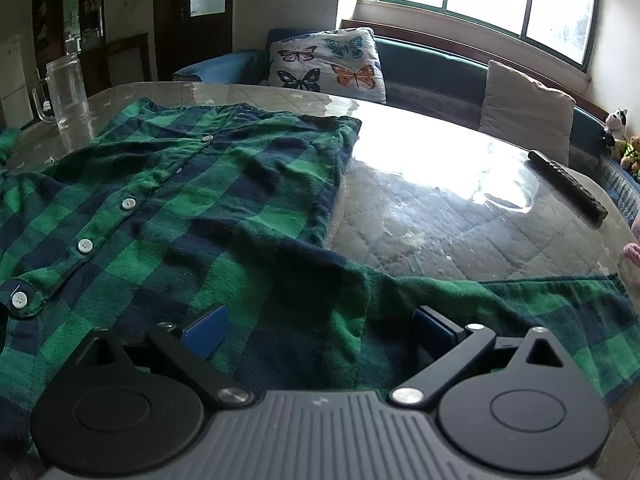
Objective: Fold clothes
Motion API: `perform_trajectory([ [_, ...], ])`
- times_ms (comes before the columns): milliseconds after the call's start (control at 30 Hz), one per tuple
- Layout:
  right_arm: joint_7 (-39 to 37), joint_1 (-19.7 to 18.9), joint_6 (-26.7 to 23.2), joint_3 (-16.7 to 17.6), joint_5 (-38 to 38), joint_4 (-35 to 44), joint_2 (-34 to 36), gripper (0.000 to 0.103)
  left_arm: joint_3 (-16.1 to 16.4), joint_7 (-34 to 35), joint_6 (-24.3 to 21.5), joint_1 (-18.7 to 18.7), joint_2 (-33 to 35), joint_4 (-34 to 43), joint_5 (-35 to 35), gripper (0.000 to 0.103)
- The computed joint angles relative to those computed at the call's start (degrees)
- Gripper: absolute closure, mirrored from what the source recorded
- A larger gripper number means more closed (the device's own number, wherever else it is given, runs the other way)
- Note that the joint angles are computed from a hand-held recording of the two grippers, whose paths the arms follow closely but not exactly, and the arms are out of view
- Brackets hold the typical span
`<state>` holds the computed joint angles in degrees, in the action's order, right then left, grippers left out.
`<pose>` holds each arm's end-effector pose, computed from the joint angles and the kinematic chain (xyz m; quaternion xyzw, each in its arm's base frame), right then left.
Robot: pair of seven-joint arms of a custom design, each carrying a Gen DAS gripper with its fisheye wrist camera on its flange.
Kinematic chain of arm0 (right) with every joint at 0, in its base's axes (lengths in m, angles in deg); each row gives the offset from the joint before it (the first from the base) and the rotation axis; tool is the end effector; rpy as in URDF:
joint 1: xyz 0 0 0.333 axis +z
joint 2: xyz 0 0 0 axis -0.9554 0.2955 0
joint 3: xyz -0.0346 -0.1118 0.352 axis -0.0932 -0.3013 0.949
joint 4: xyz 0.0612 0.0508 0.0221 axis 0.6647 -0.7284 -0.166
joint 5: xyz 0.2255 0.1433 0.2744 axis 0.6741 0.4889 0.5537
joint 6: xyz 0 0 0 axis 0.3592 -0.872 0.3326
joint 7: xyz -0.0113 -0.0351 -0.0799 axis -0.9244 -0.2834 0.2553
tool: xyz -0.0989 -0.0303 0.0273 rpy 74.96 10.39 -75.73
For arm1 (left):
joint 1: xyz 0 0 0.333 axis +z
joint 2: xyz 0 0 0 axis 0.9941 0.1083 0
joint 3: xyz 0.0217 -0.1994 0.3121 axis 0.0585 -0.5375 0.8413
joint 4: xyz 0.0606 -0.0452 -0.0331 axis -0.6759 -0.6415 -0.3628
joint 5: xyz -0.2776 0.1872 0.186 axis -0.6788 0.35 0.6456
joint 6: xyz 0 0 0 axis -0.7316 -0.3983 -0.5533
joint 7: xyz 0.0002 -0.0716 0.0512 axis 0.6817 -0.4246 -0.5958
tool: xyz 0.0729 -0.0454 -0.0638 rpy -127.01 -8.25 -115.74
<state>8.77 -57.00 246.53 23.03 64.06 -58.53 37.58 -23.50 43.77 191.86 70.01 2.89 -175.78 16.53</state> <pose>0.5892 0.0246 0.3619 -0.6518 0.6549 -0.2947 0.2439 0.7240 0.0123 0.3882 -0.6521 0.5739 -0.3191 0.3788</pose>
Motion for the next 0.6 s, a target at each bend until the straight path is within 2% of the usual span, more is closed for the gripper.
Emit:
perform_trajectory([
  [133, -1.07, 2.87, -1.27, -2.73, 0.97, 0.85, 0.29, 0.003, 4.47, -2.09, -2.55, -2.05, 0.72, -1.12, -3.54, 0.101],
  [200, -1.5, 4.65, -1.91, -4.52, 1.49, 1.19, 0.46, 0.003, 4.87, -3.7, -3.79, -1.65, 1.0, -1.43, -3.5, 0.1],
  [333, -1.76, 7.9, -3.24, -7.86, 2.09, 1.78, 0.74, 0.003, 7.83, -6.82, -7.81, -3.19, 2.25, -0.81, -1.97, 0.1],
  [400, -1.14, 8.56, -4.12, -8.62, 2.07, 1.98, 0.53, 0.003, 8.78, -8.23, -8.03, -3.85, 2.22, -1.22, -0.79, 0.097],
  [500, -0.67, 8.88, -4.1, -8.79, 0.98, 1.81, 0.05, 0.003, 12.44, -11.03, -8.24, -6.81, 2.12, -1.99, 0.14, 0.095],
  [600, -0.46, 8.06, -4.19, -7.7, -0.19, 1.7, -0.49, 0.003, 10.74, -11.71, -6.57, -5.76, -0.56, -4.42, 3.24, 0.089],
])
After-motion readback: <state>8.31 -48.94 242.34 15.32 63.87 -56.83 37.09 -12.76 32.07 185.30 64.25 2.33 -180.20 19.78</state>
